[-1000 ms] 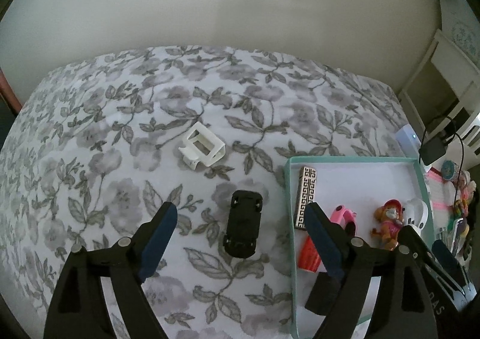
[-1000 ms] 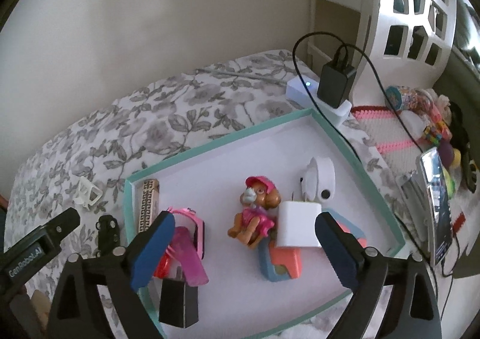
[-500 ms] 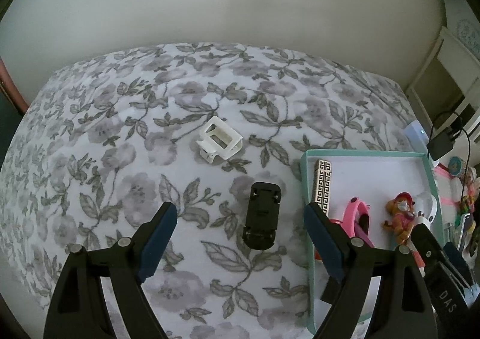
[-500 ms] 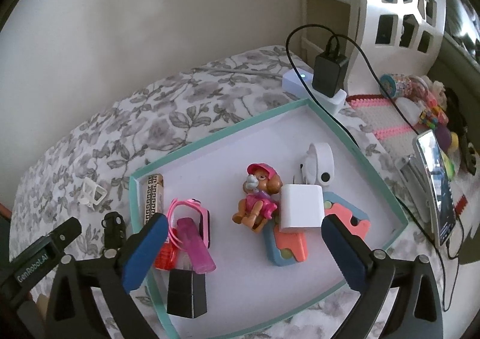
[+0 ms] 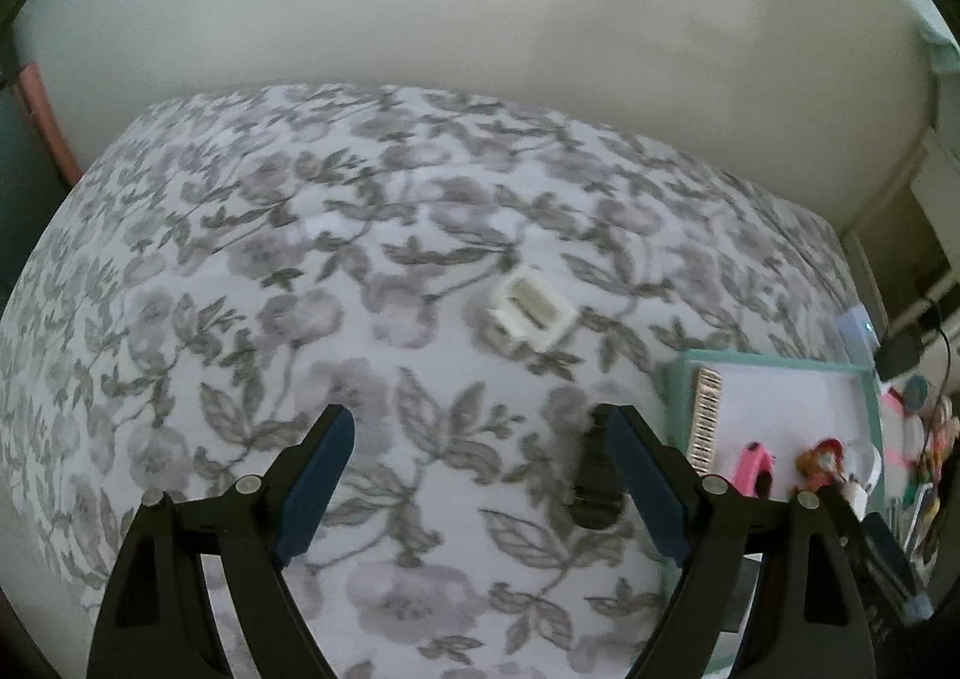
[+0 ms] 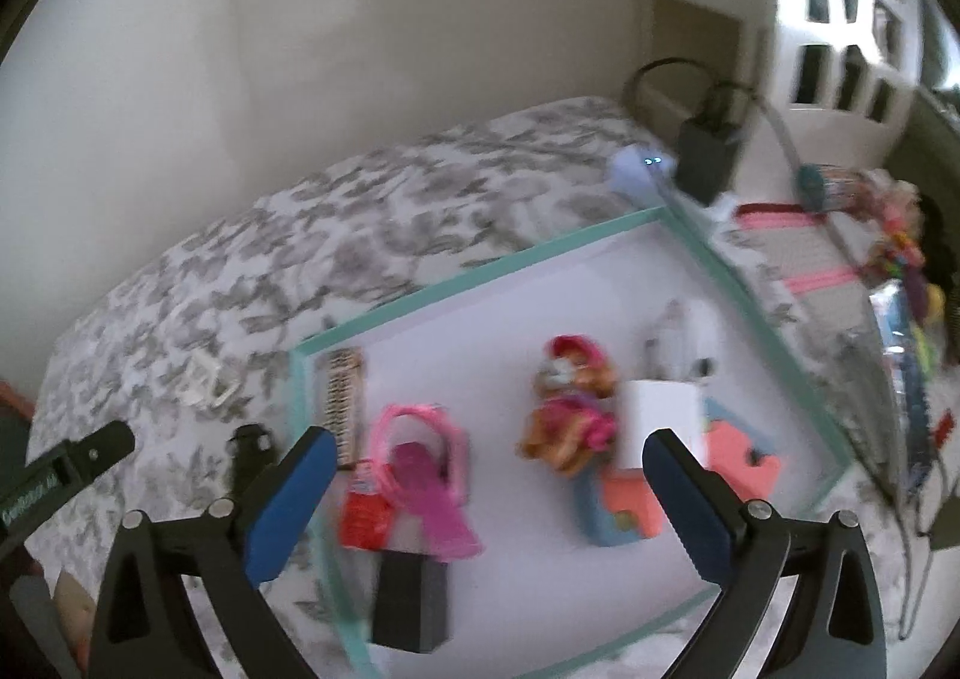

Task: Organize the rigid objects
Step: 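Open both tools and move them back over the black car, then grasp the black toy car with the right tool while the left tool grasps the white clip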

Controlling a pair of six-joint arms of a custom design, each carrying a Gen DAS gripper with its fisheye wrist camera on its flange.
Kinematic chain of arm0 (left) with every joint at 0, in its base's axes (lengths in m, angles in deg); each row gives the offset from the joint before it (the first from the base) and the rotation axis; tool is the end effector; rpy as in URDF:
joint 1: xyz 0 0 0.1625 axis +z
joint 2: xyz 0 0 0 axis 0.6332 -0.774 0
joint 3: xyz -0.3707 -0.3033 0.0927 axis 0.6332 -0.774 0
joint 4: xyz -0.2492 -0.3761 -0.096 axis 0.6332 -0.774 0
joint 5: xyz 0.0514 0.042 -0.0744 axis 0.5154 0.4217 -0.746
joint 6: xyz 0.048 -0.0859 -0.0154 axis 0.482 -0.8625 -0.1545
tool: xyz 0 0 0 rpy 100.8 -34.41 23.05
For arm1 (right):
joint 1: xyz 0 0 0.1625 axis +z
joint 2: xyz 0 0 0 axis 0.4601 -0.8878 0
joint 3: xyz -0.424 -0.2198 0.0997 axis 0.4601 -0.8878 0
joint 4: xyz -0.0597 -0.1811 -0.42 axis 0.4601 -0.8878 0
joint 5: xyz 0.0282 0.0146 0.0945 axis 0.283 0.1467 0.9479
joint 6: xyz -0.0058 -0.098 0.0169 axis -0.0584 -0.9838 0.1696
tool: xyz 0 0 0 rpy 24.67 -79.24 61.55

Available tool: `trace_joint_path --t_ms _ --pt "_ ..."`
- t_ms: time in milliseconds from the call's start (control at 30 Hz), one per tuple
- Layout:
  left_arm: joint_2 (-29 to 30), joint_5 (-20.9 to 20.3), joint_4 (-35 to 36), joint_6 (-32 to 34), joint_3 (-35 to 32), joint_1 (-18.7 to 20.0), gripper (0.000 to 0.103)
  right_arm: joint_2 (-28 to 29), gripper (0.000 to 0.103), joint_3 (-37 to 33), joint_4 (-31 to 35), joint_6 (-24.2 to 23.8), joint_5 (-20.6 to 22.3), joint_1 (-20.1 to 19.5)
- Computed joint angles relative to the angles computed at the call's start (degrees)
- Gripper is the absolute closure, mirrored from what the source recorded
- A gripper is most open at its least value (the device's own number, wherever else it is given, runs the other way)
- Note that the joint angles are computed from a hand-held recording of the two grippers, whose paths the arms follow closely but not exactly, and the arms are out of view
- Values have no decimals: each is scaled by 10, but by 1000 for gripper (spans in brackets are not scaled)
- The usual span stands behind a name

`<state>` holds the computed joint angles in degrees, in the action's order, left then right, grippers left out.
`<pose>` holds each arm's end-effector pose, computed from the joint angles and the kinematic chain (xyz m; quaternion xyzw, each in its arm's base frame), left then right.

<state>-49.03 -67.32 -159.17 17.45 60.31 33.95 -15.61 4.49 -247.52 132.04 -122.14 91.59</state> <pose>-0.0371 -0.7889 0.3569 0.1867 0.9237 -0.1478 0.3001 0.4027 -0.6369 -0.0291 -0.2115 -0.8188 0.3899 0.3646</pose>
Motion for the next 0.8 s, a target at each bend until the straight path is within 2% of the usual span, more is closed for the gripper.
trace_joint_path --t_ms 100,167,233,333,467,533,700,800 --pt "7 10 11 -10 -20 10 16 22 0 -24 -60 -73 40 -3" --pt "10 15 18 -15 -29 15 16 38 0 -45 -68 -95 36 -1" --pt "13 18 24 -17 -39 20 16 56 0 -70 -84 -137 37 1" --pt "20 26 35 -18 -53 26 16 77 0 -98 -112 -184 64 -1" --pt "28 35 50 -27 -70 34 16 97 4 -131 -112 -214 106 -6" --pt "33 35 54 -29 -79 38 16 107 11 -150 -95 -226 121 -10" --pt "52 32 78 -43 -107 50 16 126 23 -189 -23 -223 129 -17" --pt "61 32 84 -49 -117 55 16 132 28 -200 -2 -225 138 -21"
